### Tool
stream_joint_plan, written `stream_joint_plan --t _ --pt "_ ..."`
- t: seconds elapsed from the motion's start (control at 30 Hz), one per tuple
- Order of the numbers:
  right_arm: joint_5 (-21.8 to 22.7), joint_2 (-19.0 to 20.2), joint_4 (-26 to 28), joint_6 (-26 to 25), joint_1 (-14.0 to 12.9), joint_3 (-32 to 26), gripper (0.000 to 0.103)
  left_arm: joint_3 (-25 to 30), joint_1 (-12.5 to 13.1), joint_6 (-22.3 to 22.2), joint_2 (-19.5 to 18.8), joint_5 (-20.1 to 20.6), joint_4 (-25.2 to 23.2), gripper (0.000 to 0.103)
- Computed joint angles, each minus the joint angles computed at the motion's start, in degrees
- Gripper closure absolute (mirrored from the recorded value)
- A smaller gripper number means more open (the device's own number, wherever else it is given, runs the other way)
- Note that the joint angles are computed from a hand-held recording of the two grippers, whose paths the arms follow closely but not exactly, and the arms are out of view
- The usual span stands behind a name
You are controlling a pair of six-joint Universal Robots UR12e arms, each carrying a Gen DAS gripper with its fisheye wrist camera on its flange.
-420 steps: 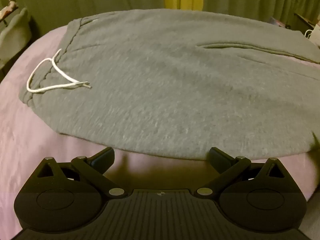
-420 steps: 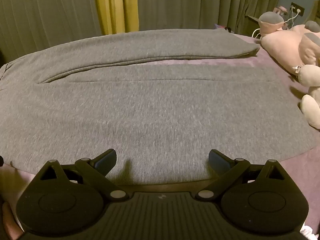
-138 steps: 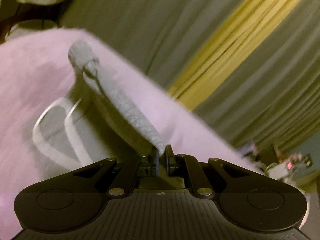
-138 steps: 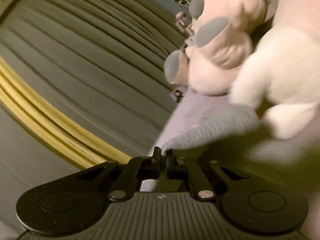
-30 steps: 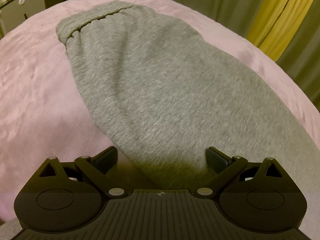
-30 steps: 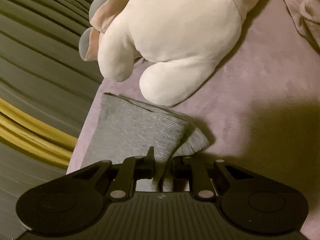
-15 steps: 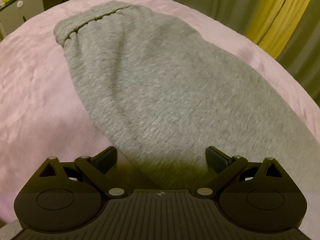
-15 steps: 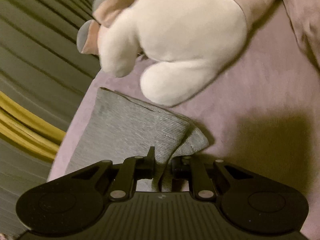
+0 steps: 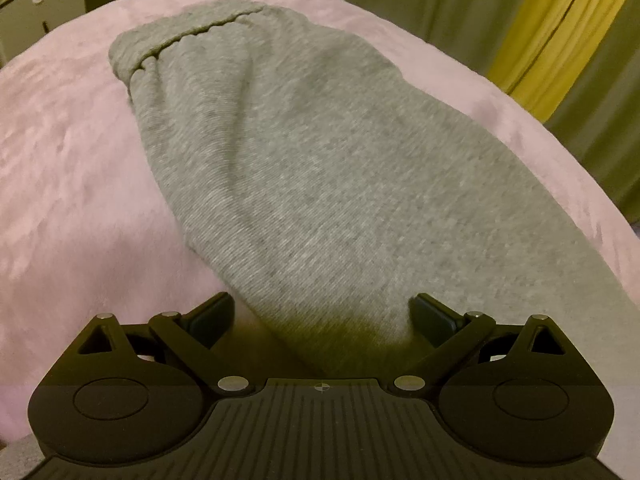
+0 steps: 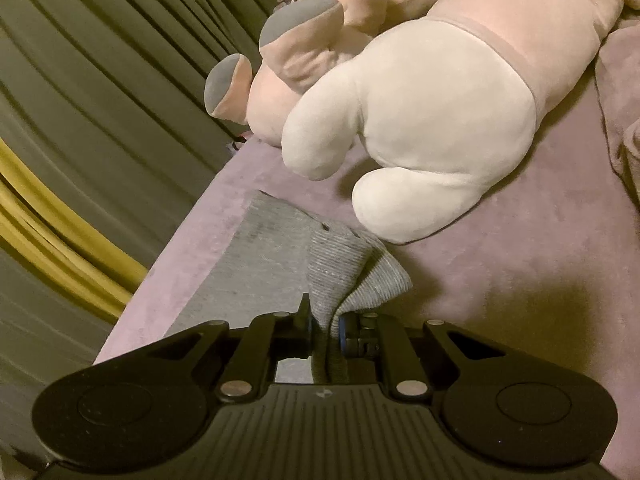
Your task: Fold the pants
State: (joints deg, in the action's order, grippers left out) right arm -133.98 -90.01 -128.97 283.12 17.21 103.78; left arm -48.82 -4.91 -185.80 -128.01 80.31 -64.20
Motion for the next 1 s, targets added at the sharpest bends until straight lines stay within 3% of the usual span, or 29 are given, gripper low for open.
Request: stream_joint_plan --t 0.1,0.2,0.3,0.43,0.73,1.0 --pt "0.59 0.31 2.6 -0.39 -0.05 -1.26 0.093 -0.21 0.16 -0.25 0.18 -0.49 -0.09 0.003" --pt "-0.84 0.65 -0.12 -2.16 0.37 -1.44 0.093 -0.48 0.25 -0.63 0.41 -0.89 0.01 0.003" --pt "-0.4 0.96 0.6 -2.78 0.16 -2.07 0.093 -0.54 0.29 -0.69 0.52 -1.04 -0.31 0.003" --pt "0.08 0.76 0.8 -1.15 0.0 -1.75 0.093 -0.69 0.33 -0.84 0.64 -1.3 -0.31 0.003" --pt "2.42 0.3 7.07 3.23 -0.43 -2.07 0.093 -0.64 0.53 -1.82 0.65 -2.05 -0.6 0.003" --pt "-0.03 1.67 7.17 -2.34 0.3 -4.67 0.093 -0.68 0.6 -1.91 0.69 -2.27 -0.73 0.003"
